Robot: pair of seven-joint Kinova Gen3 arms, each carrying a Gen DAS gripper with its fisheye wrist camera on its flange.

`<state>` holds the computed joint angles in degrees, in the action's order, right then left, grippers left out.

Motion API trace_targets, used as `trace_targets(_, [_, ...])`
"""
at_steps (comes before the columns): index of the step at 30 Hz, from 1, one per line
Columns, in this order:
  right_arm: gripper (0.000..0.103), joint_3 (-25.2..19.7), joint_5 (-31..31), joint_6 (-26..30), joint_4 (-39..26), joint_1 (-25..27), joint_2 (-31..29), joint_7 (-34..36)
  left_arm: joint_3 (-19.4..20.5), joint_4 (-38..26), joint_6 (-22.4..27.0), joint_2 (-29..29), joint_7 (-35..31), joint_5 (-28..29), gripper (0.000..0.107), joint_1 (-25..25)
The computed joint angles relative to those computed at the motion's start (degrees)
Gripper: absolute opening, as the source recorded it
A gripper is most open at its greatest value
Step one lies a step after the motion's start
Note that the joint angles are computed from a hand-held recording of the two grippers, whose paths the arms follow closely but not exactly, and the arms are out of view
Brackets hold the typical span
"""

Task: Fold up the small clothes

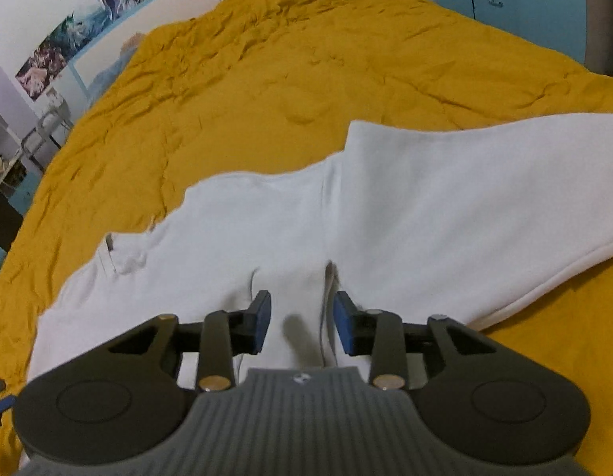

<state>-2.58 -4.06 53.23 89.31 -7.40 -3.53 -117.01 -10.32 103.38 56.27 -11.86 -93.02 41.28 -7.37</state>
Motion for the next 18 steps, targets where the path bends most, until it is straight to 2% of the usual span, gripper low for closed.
trace_targets(2, [0.033, 0.11, -0.11, -0.23, -0.01, 0.03, -0.48, 0.54, 1.39, -0.63, -1.89, 0.44, 0.51, -1.34, 0.056, 0.30])
trace_targets(5, [0.033, 0.73, -1.72, -1.70, 0.39, 0.30, -1.02, 3.03, 3.32, -2.64, -3.15, 3.45, 3.14, -3.69, 0.056, 0.29])
trace_targets(8, [0.033, 1.03, -2.73, -4.05, 0.88, 0.72, -0.61, 3.26, 2.98, -2.34, -4.98, 6.58, 2.20, -1.00, 0.056, 0.31])
trace_targets(12, [0.031, 0.49, -0.94, -3.88, -0.07, 0.83, 1.86, -0.05, 3.49, -0.35, -7.95, 9.59, 0.17, 4.15, 0.054, -1.31])
trace_targets(14, [0.019, 0.63, -1.23, -3.53, 0.08, 0.86, 2.40, -0.11, 4.07, 0.75, -9.60, 10.28, -2.04, 6.85, 0.046, -1.92])
trace_targets(15, [0.009, 0.86, -2.49, -3.81, 0.52, 0.99, 2.37, 0.95, 4.35, 1.14, -10.29, 10.46, -3.18, 7.85, 0.045, -2.06])
trace_targets(16, [0.006, 0.99, -3.54, -4.42, 1.16, 1.08, 2.13, 2.00, 4.85, 1.35, -11.11, 10.49, -3.65, 7.92, 0.039, -2.14])
trace_targets(17, [0.001, 0.88, -3.68, -5.41, 1.91, 1.01, 1.76, 2.50, 5.19, 1.66, -11.90, 10.40, -4.97, 8.34, 0.015, -2.13])
trace_targets(18, [0.000, 0.65, -3.20, -6.38, 2.61, 0.86, 1.26, 2.76, 5.02, 1.95, -12.55, 10.16, -6.82, 8.79, 0.002, -1.66])
